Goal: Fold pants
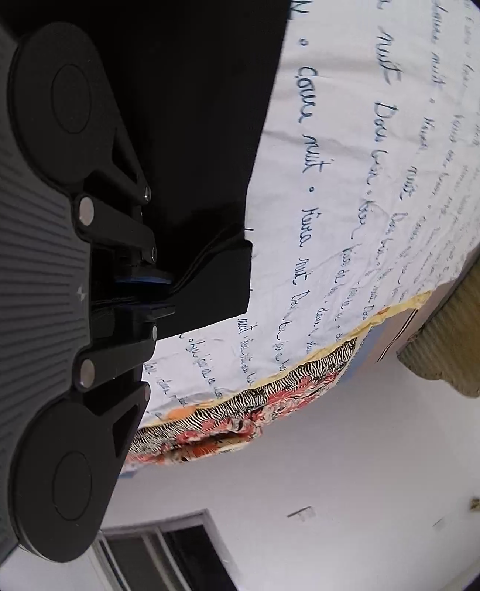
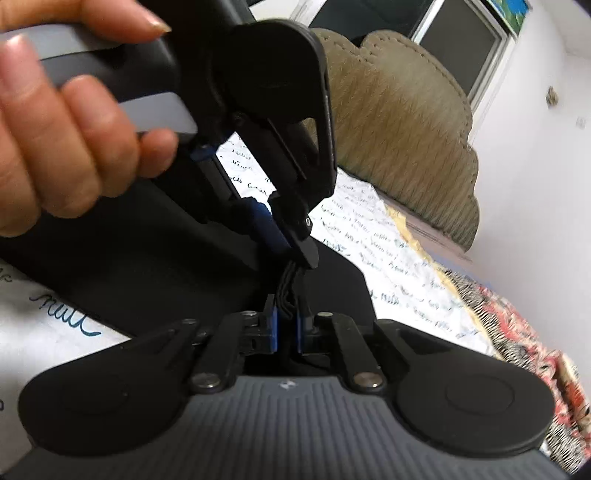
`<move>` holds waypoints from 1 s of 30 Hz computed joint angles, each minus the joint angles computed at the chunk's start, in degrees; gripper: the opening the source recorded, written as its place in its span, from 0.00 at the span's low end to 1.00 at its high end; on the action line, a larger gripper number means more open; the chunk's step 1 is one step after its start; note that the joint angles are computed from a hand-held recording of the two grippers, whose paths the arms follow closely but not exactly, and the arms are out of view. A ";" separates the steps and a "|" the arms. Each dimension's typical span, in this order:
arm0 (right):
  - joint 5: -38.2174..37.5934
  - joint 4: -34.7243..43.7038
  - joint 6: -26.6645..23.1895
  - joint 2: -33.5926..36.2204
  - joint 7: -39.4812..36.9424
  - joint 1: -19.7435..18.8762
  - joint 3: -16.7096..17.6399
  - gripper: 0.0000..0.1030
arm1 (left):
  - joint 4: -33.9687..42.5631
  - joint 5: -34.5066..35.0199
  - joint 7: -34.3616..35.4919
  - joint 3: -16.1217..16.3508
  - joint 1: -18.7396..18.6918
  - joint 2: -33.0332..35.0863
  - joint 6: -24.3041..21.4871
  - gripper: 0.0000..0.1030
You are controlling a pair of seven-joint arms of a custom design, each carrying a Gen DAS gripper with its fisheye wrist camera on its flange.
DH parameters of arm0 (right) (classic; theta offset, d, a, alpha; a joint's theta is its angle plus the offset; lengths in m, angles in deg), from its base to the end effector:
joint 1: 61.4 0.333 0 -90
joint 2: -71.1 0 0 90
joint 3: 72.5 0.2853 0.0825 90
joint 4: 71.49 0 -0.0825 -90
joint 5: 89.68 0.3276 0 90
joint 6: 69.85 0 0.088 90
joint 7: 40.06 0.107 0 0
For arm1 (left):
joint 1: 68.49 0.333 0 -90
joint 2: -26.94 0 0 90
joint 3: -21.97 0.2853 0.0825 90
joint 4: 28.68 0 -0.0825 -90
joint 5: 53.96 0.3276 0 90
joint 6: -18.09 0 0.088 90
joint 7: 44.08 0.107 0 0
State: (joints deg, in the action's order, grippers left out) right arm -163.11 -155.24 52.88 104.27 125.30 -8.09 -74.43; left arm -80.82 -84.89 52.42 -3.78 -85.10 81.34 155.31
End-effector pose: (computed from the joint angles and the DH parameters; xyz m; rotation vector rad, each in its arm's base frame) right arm 0.4445 0.4985 0.3823 -1.9101 1.4045 -1.3582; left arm 0.6423 -0.3786 0.4059 1.5082 -1.9641 1.1732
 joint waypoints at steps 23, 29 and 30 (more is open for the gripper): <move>-4.21 0.10 -3.31 -1.05 1.26 2.71 1.29 0.09 | -16.83 -4.63 7.47 -1.47 4.59 -10.62 6.94 0.06; -5.60 3.21 0.14 0.57 1.24 3.24 1.17 0.09 | -28.73 -7.76 14.67 -1.76 8.39 -19.33 13.77 0.06; -5.62 4.23 0.95 1.19 0.86 3.40 1.03 0.09 | -31.07 -8.95 16.02 -1.97 9.35 -20.93 15.00 0.06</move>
